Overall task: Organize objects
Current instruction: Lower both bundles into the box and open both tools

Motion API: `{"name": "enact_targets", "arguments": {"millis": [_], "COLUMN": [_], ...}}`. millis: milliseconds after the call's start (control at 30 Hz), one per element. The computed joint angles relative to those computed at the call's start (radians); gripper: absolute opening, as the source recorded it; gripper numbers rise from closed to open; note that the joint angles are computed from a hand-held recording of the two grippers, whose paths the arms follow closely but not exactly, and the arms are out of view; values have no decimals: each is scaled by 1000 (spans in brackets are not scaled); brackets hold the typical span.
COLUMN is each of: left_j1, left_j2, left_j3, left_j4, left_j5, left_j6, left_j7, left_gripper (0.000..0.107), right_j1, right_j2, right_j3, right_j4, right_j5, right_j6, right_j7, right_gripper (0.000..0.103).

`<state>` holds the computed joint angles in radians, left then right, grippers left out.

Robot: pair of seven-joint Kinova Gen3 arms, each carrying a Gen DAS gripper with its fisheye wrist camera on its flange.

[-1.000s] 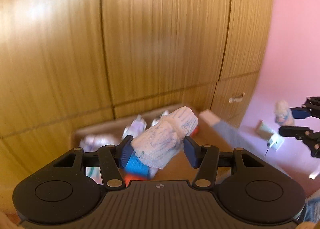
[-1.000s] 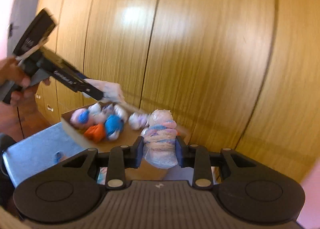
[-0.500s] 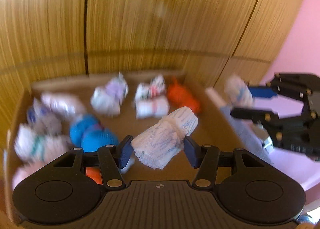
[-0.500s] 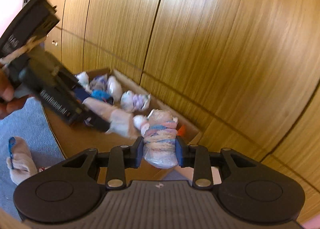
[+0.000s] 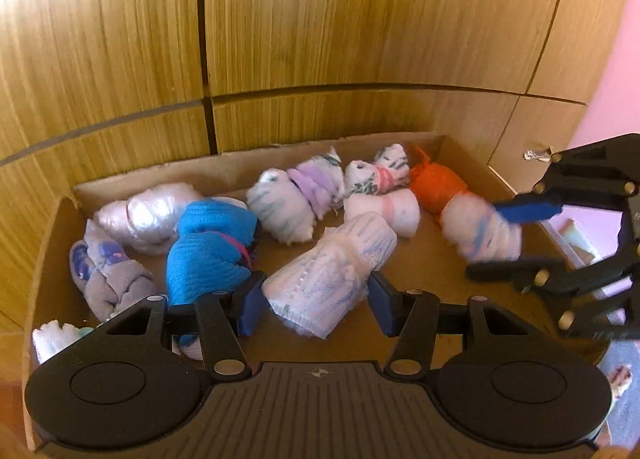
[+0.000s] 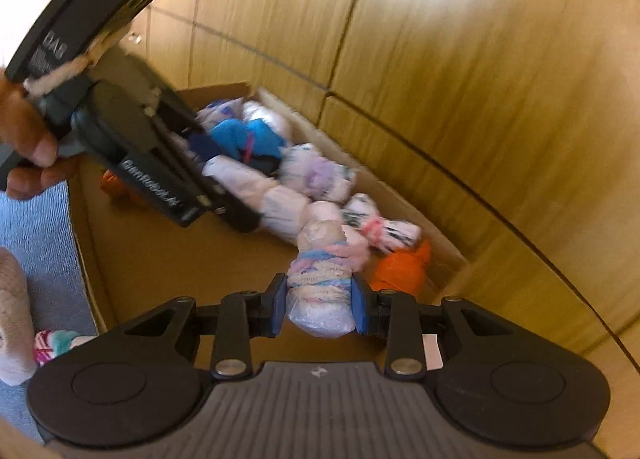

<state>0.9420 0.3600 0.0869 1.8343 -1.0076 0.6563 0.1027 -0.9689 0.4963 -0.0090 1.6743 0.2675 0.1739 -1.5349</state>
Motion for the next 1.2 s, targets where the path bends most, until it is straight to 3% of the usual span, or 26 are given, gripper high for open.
{"name": "enact_targets", "arguments": {"millis": [100, 267, 700, 967, 1200], "left_j1": [-23, -33, -10, 3, 27], "left_j2": [-7, -8, 33, 51, 49], "left_j3": [8, 10, -6, -10, -16], "left_j4": [-2, -19, -96, -131, -150], "left_j5": [39, 95, 162, 188, 180], "left_j6": [-16, -8, 54, 82, 108], "left_j7": [-25, -69, -152, -178, -165], "left_gripper": [62, 63, 68, 81, 83], "right_j1": [33, 30, 46, 15, -26], "right_j2": [28, 63, 72, 62, 37], "right_j3": [-54, -63, -68, -37, -4], "right_j4": [-60, -129, -152, -131, -104], "right_j5": [7, 28, 8, 24, 69], "right_j6": [73, 160, 186, 168, 152], "right_j7": [50, 77, 26, -49, -115], "right_gripper": [30, 30, 31, 39, 44]}}
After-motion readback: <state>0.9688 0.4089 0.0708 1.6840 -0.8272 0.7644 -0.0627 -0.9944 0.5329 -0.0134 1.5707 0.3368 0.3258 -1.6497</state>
